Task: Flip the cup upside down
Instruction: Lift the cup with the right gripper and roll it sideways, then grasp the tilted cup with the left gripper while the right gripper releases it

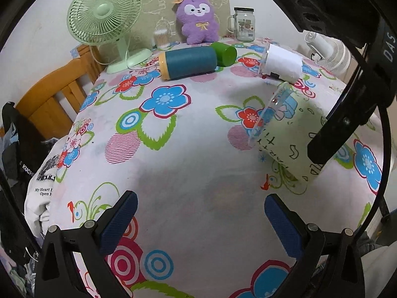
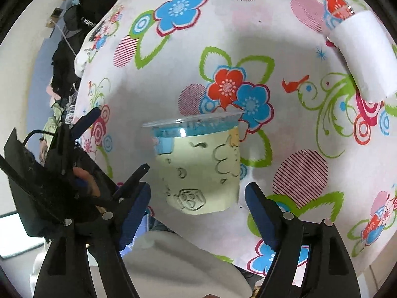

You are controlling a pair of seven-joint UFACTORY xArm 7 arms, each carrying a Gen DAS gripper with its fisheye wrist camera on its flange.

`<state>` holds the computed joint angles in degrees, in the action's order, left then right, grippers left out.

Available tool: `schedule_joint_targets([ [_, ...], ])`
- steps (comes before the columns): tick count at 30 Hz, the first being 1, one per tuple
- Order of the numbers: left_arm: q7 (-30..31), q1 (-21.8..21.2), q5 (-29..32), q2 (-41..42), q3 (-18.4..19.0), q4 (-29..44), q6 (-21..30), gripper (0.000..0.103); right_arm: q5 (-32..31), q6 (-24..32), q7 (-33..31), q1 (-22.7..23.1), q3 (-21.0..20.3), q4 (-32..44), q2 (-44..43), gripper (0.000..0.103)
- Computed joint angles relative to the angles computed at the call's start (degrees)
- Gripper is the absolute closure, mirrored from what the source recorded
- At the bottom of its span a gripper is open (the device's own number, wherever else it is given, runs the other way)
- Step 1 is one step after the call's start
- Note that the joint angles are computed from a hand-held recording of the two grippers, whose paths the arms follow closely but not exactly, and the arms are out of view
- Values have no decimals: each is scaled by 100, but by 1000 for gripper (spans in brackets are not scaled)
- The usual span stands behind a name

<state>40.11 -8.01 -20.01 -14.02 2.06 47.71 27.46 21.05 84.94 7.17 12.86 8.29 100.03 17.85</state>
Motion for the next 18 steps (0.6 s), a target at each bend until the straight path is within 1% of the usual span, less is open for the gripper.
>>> schedule_joint_targets([
  [4,-31,3,-82,-10,29,59,143,0,142,-46,-89,-55,1,-118,-158,22],
  [10,-207,32,-319,-25,68,296,676,0,352,-178,-366,-211,-80,-494,-679,22],
  [11,-257,40,-343,-18,61,357,777,0,366,-229,-454,-237,-102,-598,-804,22],
  [18,-495,-13,-455,-134,-44,493,1048,0,380,-659,-986,-358,-293,-1520,-1688,20],
])
